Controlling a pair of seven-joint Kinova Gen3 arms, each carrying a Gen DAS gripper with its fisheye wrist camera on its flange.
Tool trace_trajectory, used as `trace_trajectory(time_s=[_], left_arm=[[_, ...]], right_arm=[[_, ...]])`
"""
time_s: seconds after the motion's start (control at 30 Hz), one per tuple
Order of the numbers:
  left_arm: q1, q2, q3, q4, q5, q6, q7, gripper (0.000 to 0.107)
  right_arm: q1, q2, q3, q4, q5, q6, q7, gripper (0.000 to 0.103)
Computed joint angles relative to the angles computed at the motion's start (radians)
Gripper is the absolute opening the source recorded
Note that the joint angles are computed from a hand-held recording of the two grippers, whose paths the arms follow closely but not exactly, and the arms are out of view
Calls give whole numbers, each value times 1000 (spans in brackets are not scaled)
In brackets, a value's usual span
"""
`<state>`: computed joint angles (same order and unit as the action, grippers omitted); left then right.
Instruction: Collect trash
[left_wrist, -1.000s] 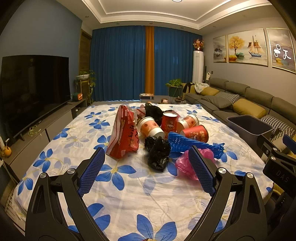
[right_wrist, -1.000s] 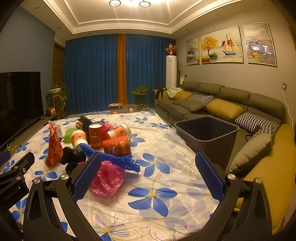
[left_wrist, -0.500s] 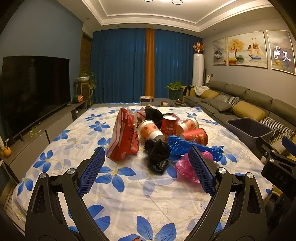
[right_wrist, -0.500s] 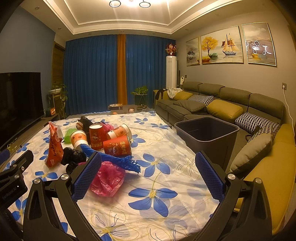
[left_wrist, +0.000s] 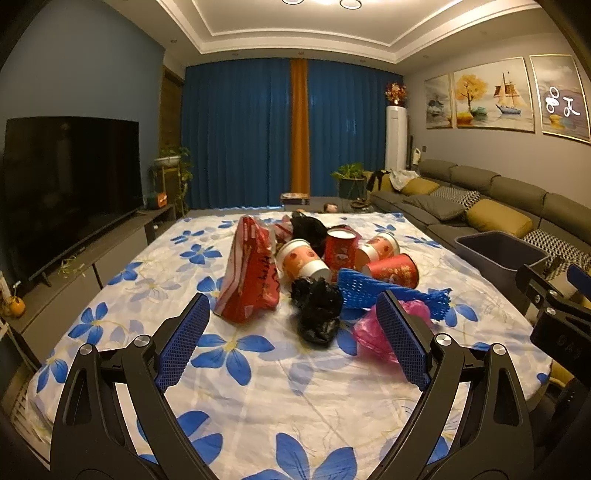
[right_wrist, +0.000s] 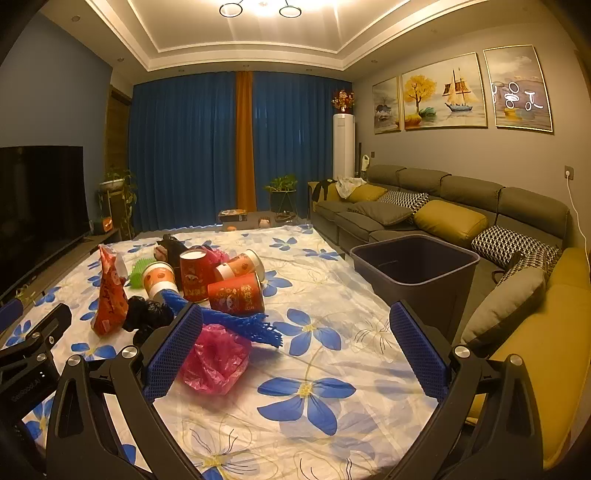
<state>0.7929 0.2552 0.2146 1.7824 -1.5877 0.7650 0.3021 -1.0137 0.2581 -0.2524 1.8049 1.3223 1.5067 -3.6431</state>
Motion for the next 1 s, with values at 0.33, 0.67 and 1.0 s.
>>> trace_trajectory(time_s=[0.33,0.67,1.0], left_arm=[[-29,3,-2,17,-25,-28,71,90],[-57,26,-12,13,-58,-54,88,81],[-104,58,-36,-26,-71,-150,51,76]], right_arm=[[36,-12,0,37,13,-90,-22,93],[121,5,24,40,25,-331,21,74],[189,63,83,-48,-33,-540,184,63]])
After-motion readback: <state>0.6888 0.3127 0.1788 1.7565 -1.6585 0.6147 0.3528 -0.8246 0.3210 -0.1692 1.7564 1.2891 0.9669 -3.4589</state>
